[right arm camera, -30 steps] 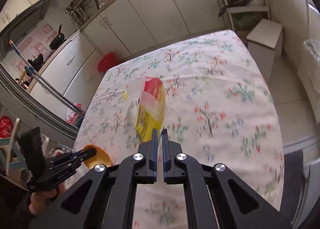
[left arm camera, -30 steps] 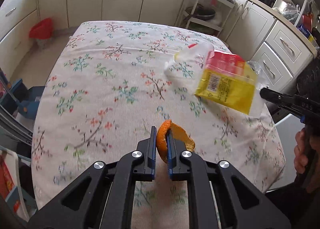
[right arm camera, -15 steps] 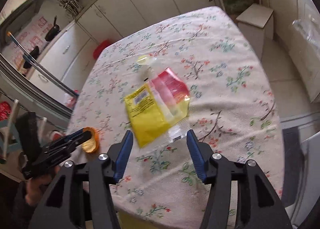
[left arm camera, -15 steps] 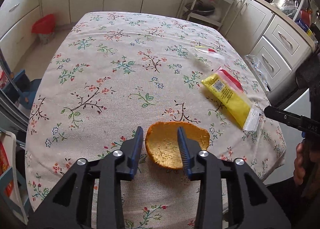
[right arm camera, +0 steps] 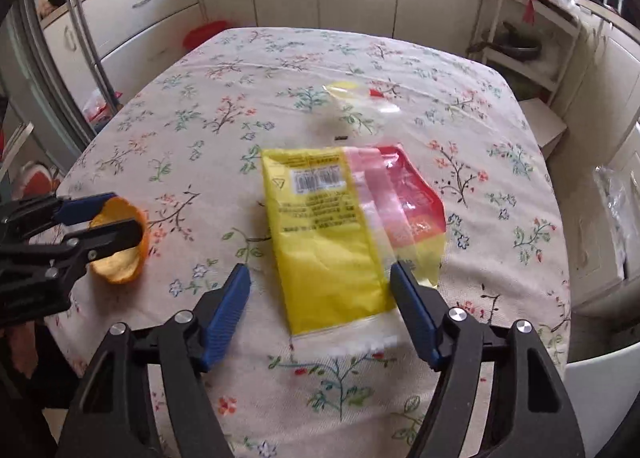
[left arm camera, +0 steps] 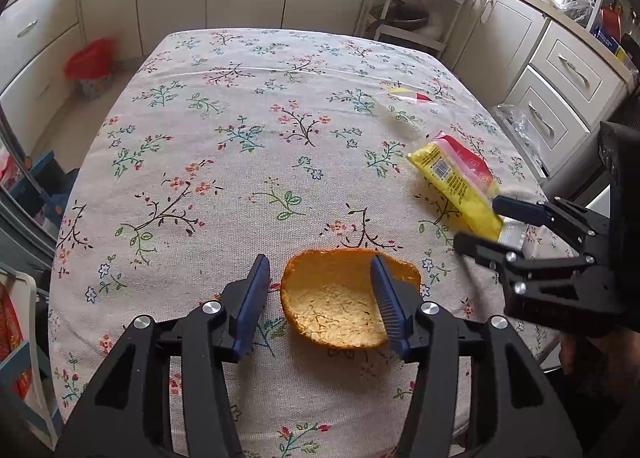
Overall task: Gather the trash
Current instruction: 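Grasp the yellow snack wrapper with the right tool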
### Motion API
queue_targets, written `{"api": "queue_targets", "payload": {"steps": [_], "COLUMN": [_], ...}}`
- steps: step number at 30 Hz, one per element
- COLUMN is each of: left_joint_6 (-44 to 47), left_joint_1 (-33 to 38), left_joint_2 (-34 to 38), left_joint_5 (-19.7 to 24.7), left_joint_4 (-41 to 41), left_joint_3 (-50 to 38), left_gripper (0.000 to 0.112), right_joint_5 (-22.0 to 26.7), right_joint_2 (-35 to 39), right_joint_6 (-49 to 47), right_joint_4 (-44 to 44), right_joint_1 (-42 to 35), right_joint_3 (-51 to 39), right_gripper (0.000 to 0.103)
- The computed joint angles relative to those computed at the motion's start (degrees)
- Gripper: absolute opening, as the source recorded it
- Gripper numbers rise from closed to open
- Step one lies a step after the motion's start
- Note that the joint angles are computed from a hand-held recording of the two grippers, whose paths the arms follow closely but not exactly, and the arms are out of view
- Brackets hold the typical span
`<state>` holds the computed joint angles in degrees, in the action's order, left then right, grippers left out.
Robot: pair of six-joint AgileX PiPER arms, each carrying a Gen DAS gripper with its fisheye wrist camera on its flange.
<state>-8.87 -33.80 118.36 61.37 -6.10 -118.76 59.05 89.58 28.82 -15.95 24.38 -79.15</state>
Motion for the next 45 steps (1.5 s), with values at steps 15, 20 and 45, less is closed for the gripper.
{"api": "queue_targets", "payload": {"steps": [15,20,45], "left_joint_6": [-1.2,-3.4,-5.9], "left_joint_1": [-2.1,-4.0,-5.4], "left_joint_2": [-3.9,-7.9,-19.9], "left_joint_5": [-4.5,-7.8,-13.2], "left_joint_4": [2.3,6.0,8.0], "left_joint_3": [5.5,9.1,21.5], "left_gripper": [0.009,0.009,0.009], "right_joint_5": [-4.6,-5.5,-2.1], "right_joint_2": [-7.3,-10.7,-1.4], "right_joint_6": [-2.9,-3.3,3.7], "right_joint_4": [13.6,17.8,3.1], "right_joint_1": [-5.4,-6.4,-3.8], "right_joint_3": [0.3,-0.1,0.9], "right_gripper": [0.007,0.007,0.006]}}
